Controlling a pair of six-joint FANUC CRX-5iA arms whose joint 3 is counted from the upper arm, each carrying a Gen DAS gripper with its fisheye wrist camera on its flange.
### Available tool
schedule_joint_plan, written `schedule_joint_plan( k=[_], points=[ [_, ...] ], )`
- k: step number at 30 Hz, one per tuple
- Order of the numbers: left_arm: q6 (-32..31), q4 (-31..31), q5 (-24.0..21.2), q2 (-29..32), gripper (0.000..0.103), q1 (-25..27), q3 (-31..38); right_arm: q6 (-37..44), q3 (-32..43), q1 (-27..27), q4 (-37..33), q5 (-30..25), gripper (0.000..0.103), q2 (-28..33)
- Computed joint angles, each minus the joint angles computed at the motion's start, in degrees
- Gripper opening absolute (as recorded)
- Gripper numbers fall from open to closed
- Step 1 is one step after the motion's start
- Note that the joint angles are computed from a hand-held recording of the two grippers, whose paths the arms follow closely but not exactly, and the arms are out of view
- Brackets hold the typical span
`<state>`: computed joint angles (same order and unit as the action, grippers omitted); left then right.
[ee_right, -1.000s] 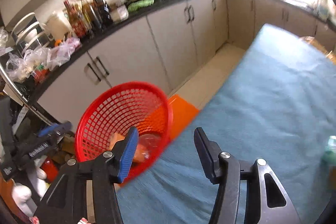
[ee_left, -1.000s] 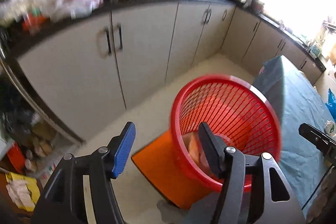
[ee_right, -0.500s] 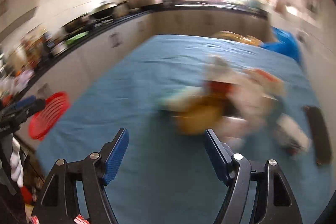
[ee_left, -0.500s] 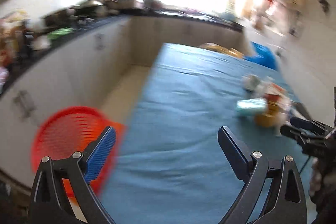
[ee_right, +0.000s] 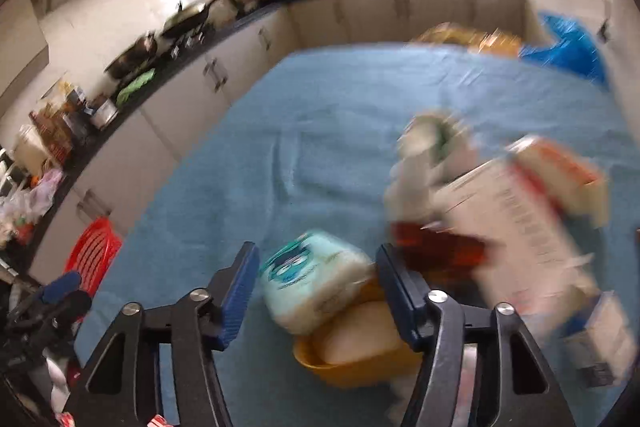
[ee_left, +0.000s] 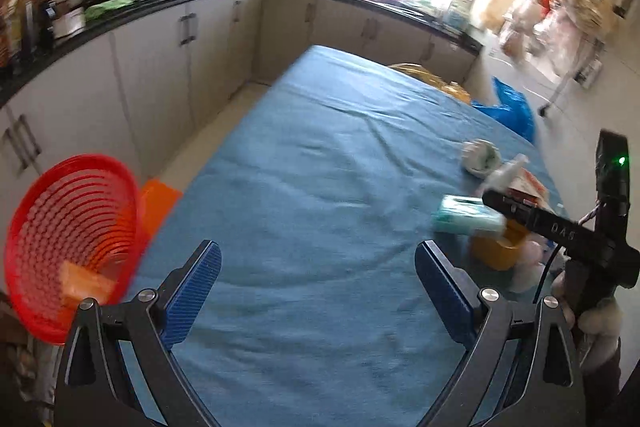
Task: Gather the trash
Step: 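Move both grippers back to the trash pile on the table, then grasp the teal wipes pack with the left gripper while the right gripper grasps the white medicine box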
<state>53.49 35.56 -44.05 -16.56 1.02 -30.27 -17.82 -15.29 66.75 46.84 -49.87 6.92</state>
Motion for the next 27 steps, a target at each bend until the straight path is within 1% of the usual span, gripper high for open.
schedule_joint_plan(
  k=[1,2,4,5,6,7,9,11,12,14,16,18,20,21,23,25,26,27],
  points=[
    [0.1,-0.2,-0.2,0.1,0.097,0.7,0.2,-0.2,-1.5,-0.7,-0.2,5.8,0.065,-0.8],
    [0.4,-0.6,-0.2,0.3,0.097,1.3,0.4,-1.1,-3.7,-1.7,0.8,12.8,0.065,-2.0],
    [0.8,-1.2,-0.1,0.9,0.097,1.9,0.8,-3.3,-7.3,-2.6,4.2,22.8,0.065,-3.8],
    [0.9,-1.3,-0.3,1.2,0.097,1.8,0.9,-5.7,-9.1,-2.7,7.1,26.1,0.065,-5.0],
    [0.5,-0.8,-1.1,2.0,0.097,1.6,1.3,-8.8,-10.6,-2.5,10.4,26.4,0.065,-6.0],
    [0.3,-0.5,-1.7,2.8,0.097,1.2,1.6,-10.6,-11.2,-1.6,12.0,24.4,0.065,-6.7],
    [-0.9,0.5,-3.5,4.3,0.097,-0.1,2.2,-14.3,-13.6,1.1,14.2,18.1,0.067,-9.7],
    [-2.8,1.3,-5.0,5.7,0.097,-1.9,2.5,-13.3,-13.7,5.3,11.0,7.6,0.071,-11.7],
    [-3.3,1.1,-5.6,6.5,0.097,-3.1,2.9,-12.4,-13.4,7.7,8.9,1.1,0.074,-12.5],
    [-3.0,0.1,-6.4,7.9,0.097,-5.1,3.8,-10.8,-13.0,11.2,5.0,-9.6,0.077,-14.0],
    [-1.8,0.5,-6.8,9.0,0.097,-6.6,4.1,-11.2,-13.2,14.3,1.5,-19.0,0.079,-15.7],
    [-0.1,1.0,-7.2,10.2,0.097,-7.9,4.5,-11.1,-13.2,15.8,-1.1,-25.3,0.083,-16.9],
    [2.4,0.8,-7.6,12.1,0.097,-9.6,5.8,-11.5,-14.4,16.7,-3.0,-28.7,0.084,-18.6],
    [3.3,0.5,-6.5,12.4,0.097,-10.5,6.1,-11.7,-14.8,16.8,-4.1,-29.6,0.084,-19.1],
    [5.2,-1.1,-5.7,13.5,0.097,-12.2,7.6,-12.1,-15.5,16.5,-5.3,-29.8,0.084,-19.7],
    [6.6,-2.5,-6.3,14.8,0.097,-13.5,9.4,-12.5,-17.0,16.5,-5.9,-29.4,0.084,-21.1],
    [8.1,-5.0,-5.8,14.8,0.097,-14.5,10.1,-12.5,-17.3,16.3,-6.1,-29.3,0.085,-21.2],
    [8.0,-5.8,-5.5,14.4,0.097,-14.5,10.0,-12.3,-17.4,16.0,-6.3,-29.4,0.085,-21.0]
  ],
)
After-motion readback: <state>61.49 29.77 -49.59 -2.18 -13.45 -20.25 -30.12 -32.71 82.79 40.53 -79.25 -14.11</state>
